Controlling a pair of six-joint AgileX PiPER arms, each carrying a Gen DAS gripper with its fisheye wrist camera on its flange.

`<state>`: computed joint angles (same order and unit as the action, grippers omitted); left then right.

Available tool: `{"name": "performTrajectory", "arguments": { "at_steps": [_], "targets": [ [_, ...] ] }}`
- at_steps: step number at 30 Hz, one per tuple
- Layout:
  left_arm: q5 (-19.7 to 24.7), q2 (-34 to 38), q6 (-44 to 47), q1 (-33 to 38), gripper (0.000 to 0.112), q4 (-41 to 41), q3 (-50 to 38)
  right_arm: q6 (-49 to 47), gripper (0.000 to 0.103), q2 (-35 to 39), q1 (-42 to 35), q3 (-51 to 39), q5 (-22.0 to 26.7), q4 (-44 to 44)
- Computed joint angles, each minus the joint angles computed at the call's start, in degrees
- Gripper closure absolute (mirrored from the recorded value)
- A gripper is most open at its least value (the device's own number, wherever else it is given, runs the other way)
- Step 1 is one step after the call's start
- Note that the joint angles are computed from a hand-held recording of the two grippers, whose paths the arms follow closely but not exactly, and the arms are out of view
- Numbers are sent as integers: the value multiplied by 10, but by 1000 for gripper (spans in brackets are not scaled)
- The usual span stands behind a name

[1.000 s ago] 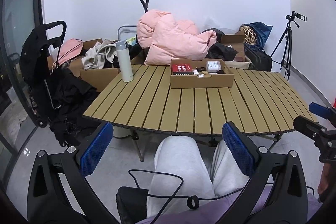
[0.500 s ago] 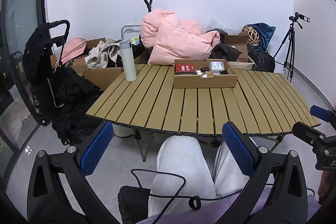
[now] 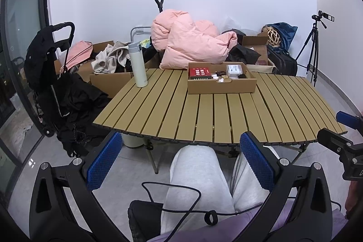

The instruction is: Organize objects

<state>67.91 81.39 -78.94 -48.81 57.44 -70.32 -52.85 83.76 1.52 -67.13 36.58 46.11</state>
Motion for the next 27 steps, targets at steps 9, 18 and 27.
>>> {"name": "performTrajectory", "arguments": {
  "at_steps": [9,18,27],
  "targets": [
    [-3,1,8,3,9,-6,-1,6,0,2,0,-1,-1,-3],
    [-4,2,9,3,9,-8,-2,14,0,3,4,0,-3,-9],
    [-33,-5,21,22,9,-27,8,23,0,4,7,0,-7,-16]
  ]
}}
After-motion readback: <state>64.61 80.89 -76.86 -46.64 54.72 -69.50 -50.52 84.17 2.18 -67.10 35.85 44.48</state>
